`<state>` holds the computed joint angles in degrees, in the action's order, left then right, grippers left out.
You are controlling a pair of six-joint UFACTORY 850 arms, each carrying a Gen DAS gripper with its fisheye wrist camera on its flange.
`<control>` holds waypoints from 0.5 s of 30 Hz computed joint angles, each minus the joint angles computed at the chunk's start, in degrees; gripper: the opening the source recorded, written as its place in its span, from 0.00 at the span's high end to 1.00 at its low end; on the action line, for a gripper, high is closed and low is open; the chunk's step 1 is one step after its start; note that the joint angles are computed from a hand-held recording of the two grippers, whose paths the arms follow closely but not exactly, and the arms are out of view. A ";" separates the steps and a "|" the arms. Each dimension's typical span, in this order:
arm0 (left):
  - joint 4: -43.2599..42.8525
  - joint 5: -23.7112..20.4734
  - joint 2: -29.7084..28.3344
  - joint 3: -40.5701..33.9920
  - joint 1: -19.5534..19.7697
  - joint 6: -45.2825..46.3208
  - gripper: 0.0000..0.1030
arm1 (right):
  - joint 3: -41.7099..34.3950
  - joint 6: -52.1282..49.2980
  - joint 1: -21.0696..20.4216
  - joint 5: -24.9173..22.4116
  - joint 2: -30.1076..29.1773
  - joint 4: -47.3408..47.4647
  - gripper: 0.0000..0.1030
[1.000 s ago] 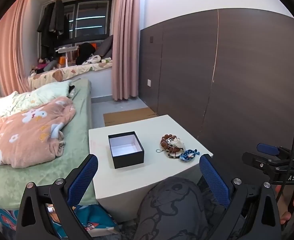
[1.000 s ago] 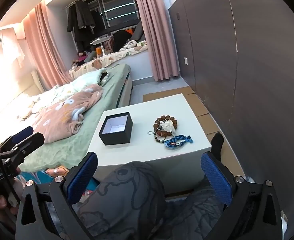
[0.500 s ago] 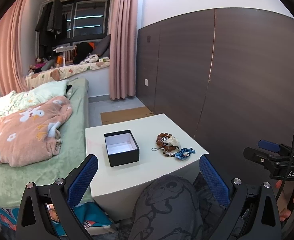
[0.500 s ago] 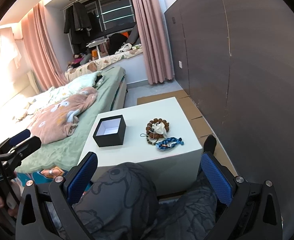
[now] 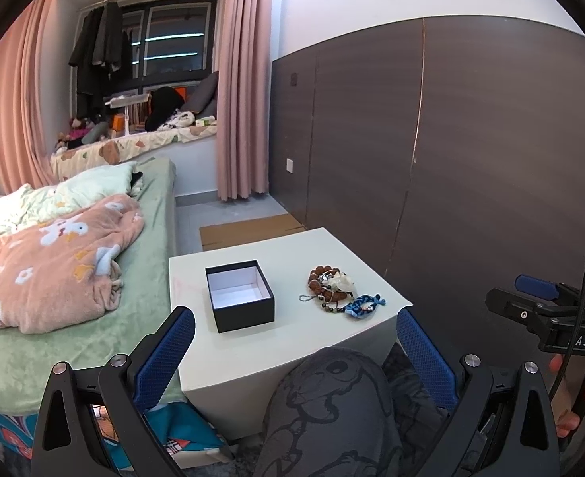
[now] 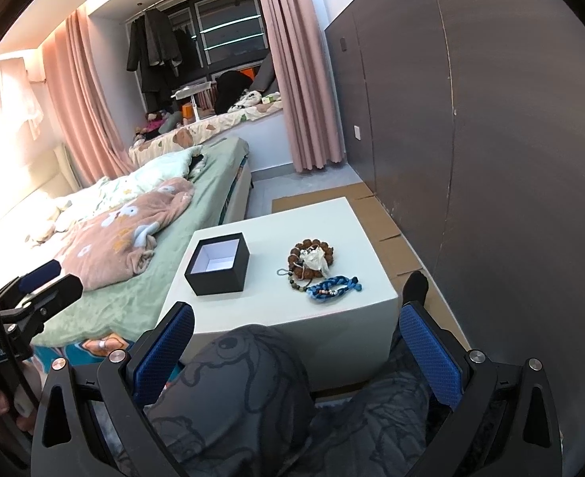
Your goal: Organize jewelry
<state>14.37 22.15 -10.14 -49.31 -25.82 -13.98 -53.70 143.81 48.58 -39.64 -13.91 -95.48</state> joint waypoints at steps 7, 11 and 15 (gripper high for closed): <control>-0.75 0.13 0.14 0.12 -0.12 0.63 0.02 | 0.21 -0.99 0.48 -0.75 0.84 0.97 0.00; -0.89 0.08 0.16 0.08 -0.17 0.74 0.02 | 0.24 -1.36 0.55 -1.01 0.99 1.35 0.00; -0.67 0.20 0.26 0.20 -0.10 0.57 0.02 | 0.26 -1.17 0.61 -0.87 1.11 1.05 0.00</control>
<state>13.69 22.34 -9.88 -49.10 -25.93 -13.41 -53.44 142.64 49.19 -40.51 -12.79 -94.42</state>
